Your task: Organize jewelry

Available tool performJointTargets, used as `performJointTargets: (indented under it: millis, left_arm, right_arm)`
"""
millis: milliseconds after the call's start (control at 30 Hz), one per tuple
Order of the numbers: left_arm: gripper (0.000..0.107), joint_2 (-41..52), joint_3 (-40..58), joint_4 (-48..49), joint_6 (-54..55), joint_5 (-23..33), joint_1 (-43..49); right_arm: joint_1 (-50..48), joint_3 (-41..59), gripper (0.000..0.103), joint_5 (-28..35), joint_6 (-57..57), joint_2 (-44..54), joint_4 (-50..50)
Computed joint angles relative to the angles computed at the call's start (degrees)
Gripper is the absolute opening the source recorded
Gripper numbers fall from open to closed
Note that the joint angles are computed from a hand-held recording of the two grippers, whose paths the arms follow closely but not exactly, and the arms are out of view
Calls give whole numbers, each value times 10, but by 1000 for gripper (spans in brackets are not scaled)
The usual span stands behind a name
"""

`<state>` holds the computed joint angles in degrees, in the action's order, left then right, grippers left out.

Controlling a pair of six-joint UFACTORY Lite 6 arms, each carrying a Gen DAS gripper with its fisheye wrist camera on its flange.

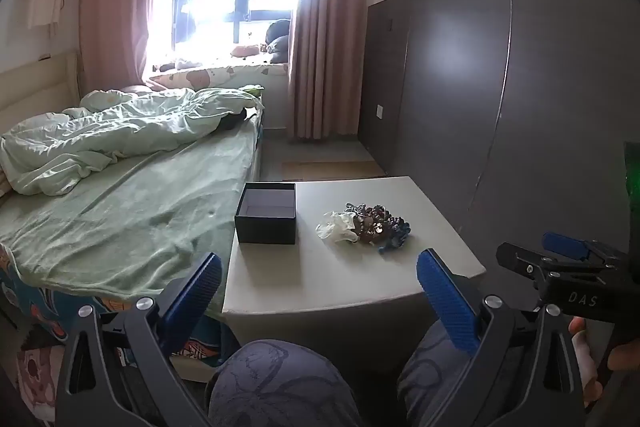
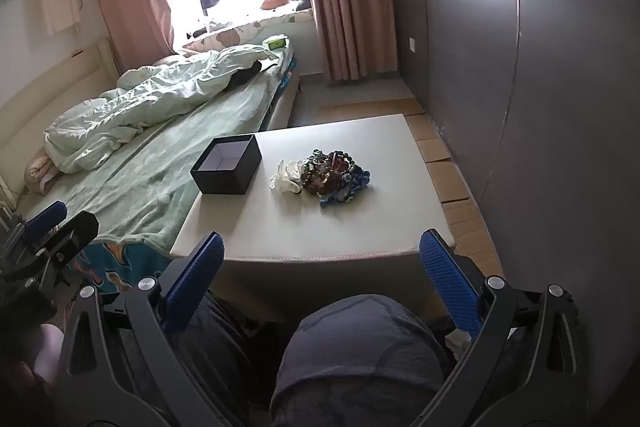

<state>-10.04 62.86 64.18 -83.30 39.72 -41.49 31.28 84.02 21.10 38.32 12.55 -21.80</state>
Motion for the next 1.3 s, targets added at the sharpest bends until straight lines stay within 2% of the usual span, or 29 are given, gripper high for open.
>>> performJointTargets:
  millis: [167,233,433,600,633,733,1300]
  left_arm:
    - [95,20,15,-1,3,9,-7]
    - [95,11,9,2,-6,-8,-1]
    - [95,15,11,13,-26,8,-19]
    - [95,6,15,3,-16,19,-27]
    - [95,-2,-1,8,-20,3,-14]
    - [95,0,1,8,-22,2,-15]
    - [95,4,8,-3,-19,-5,-11]
  right_arm:
    - [1,-8,98,-6,7,-6,-3]
    - [2,-10,98,-7,5,-7,-2]
    - [12,-19,98,-5,51,-14,-44]
    - [1,-16,98,0,26,-19,-25]
    - [-1,-15,98,1,20,-20,-20]
    - [14,-34,98,2,68,-33,-67]
    - [13,-42,98,5,75,-43,-81]
